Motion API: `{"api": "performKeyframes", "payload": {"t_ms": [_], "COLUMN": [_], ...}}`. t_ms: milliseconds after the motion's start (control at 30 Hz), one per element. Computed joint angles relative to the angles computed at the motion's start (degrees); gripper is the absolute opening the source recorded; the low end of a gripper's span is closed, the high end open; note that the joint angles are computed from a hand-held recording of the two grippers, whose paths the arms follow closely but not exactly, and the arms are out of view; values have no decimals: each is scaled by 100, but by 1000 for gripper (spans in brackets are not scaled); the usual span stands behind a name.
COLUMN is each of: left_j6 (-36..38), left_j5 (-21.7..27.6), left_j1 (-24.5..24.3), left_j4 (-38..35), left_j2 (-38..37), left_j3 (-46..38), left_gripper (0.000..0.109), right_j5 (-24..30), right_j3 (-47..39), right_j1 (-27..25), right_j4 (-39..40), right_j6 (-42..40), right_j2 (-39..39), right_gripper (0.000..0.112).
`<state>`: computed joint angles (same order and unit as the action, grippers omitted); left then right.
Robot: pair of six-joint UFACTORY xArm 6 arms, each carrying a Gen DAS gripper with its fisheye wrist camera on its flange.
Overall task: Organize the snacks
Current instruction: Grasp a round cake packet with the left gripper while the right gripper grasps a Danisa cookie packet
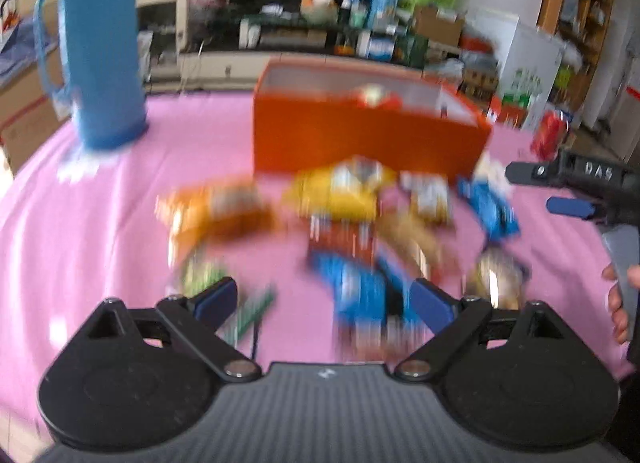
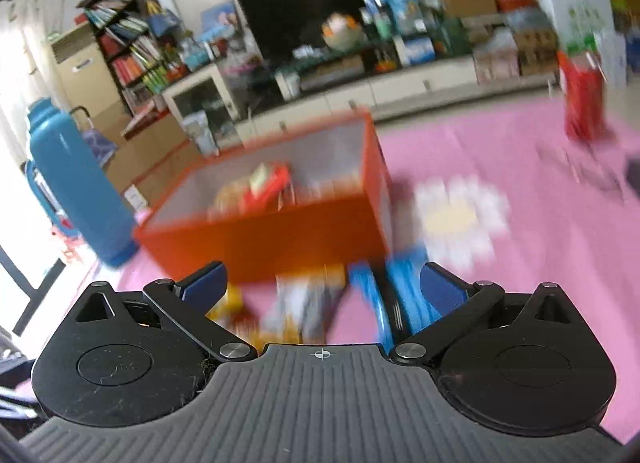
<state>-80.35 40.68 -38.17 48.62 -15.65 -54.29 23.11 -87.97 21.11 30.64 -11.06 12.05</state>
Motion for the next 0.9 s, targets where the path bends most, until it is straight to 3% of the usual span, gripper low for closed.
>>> {"api": "performKeyframes", "payload": {"t_ms": [167, 300, 433, 467, 500, 533, 667, 900], "left_j6": [-37, 213, 400, 453, 564, 770, 916, 588], "left_j5": [-6, -454, -111, -138, -250, -369, -451, 197], "left_j1": [-235, -115, -174, -149, -99, -37, -9, -230], "left_j4": [-158, -201, 24, 27, -61, -281, -551, -523], "left_j2": [-33, 435, 986, 1039, 1052, 1076, 784, -85], "left_j3": [252, -70, -552, -569, -552, -549, -232, 495], "left_gripper": [92, 92, 90, 86, 70, 66, 60, 60], "right_j5": [78, -43, -51, 2, 64, 133, 334, 610], "right_j3": [1320, 1582, 1406, 1367, 1330, 1286, 1118, 1059], "right_j1": [-34, -103, -132, -133, -129, -114, -96, -138], "right_j4": [-240, -364, -332, -299, -293, -324, -396, -646], "right_j6": [101, 273, 388, 343, 298, 286, 285, 532], "right_j2": [-868, -1036, -934, -901, -868, -836, -701, -638], "right_gripper": [91, 91, 91, 91, 91, 91, 91, 91]}}
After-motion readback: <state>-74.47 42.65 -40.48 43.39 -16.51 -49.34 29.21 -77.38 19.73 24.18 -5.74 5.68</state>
